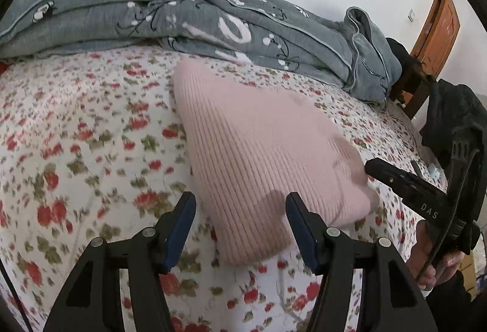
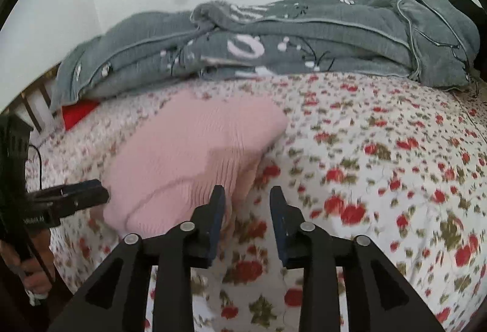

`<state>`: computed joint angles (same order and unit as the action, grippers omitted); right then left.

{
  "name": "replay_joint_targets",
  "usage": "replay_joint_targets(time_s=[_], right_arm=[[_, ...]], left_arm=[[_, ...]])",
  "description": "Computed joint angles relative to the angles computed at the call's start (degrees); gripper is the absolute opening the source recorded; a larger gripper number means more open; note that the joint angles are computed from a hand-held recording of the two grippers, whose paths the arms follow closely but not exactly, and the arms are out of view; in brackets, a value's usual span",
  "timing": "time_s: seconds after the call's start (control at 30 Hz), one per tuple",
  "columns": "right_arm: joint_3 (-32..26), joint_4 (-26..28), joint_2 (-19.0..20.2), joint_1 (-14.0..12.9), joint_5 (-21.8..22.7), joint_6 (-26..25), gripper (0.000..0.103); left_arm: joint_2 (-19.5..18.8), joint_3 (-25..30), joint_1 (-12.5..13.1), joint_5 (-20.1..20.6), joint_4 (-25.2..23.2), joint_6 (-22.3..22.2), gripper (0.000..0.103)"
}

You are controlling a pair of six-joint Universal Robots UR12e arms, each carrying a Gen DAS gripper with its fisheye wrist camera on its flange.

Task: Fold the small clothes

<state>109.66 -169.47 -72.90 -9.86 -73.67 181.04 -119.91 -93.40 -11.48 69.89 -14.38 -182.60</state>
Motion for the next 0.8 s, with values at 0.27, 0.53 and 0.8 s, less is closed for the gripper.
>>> replay_joint_targets(time_s=[0.27, 0.53, 0.8], right_arm=[[-3.8, 2.3, 3.7, 2.3, -4.6, -0.2, 0.032], [-4.1, 2.7, 3.6, 1.9, -4.3, 0.8, 0.032], [-3.0, 5.4, 0.6, 1.8, -7.6, 1.3, 0.032]], left_arm=[[-2.0, 2.9, -0.6, 1.0, -4.5, 0.5, 0.062], [-1.3, 1.8, -0.3, 0.4, -4.1, 0.3, 0.063], [1.2, -0.4, -0.6, 2.1, -3.3, -1.3, 0.061]])
